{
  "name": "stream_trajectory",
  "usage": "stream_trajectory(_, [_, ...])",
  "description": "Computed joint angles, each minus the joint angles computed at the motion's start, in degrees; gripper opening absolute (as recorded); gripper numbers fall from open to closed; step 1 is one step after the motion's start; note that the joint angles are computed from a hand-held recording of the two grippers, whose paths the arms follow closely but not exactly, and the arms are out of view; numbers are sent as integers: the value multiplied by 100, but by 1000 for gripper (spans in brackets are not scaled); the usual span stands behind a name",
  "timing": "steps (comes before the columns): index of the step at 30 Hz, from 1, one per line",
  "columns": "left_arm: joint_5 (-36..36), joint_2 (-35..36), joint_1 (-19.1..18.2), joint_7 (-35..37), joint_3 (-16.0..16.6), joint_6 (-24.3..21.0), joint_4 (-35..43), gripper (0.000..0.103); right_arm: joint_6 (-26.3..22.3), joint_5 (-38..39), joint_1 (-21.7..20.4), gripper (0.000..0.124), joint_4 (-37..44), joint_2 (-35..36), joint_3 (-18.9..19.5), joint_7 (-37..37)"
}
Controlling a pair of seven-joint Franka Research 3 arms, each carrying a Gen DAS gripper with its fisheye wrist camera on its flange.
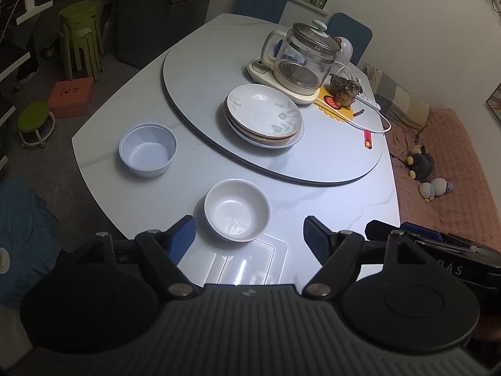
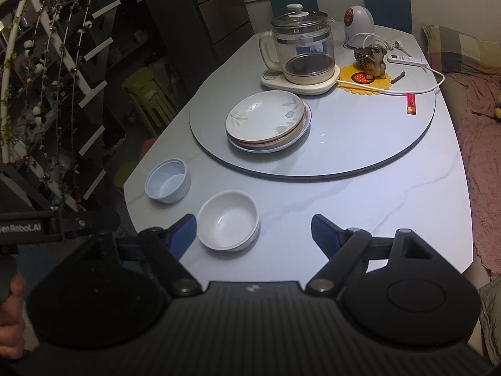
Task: Organize plates and bowls
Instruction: 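Lower the deep white bowl into the shallow bowl and open both grippers, then move both grippers to the small white bowl and straddle its rim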
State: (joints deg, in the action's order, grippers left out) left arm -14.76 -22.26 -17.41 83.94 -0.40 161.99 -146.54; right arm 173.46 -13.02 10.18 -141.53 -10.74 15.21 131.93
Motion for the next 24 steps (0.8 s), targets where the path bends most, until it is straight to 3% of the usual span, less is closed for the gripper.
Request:
stream_trajectory(7, [-162,167,-10,267,180,81,111,80,19,-244,16,82,307,319,-2,69])
stream_trajectory(13, [-473,415,90,781,379,52,328,80,-191,-1043,131,82,798,717,-109,860])
stream_trajectory(24, [-1660,1189,545,2166,494,-138,1183,80,-616,-1376,962,82,2058,1693,-743,1048])
